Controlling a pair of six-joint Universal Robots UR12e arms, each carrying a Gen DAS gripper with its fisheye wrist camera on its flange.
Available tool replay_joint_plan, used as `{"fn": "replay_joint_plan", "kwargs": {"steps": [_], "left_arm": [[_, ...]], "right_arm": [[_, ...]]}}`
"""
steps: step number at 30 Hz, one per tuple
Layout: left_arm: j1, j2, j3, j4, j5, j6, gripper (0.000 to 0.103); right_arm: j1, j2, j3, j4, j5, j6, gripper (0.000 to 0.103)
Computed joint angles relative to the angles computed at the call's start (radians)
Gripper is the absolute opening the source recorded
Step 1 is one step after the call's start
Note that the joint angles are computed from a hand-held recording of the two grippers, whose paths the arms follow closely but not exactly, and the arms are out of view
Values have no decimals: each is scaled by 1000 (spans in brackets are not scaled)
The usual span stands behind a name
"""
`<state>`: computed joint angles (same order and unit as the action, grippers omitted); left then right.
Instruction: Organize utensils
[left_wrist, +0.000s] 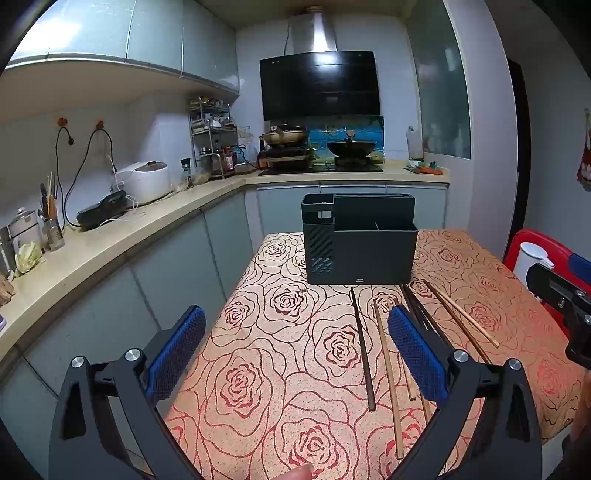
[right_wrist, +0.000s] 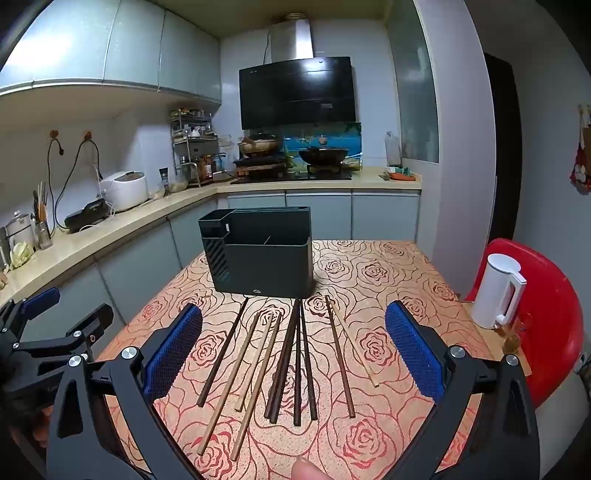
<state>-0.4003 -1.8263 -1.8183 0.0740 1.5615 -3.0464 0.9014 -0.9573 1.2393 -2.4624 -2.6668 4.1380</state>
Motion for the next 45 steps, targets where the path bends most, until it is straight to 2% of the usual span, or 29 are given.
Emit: {"fn": "replay_joint_plan", "kwargs": {"steps": [45], "left_arm": [[6,-1,-11,-1,-2,-21,96]], "right_arm": [[9,-5,0,33,0,20,96]]}}
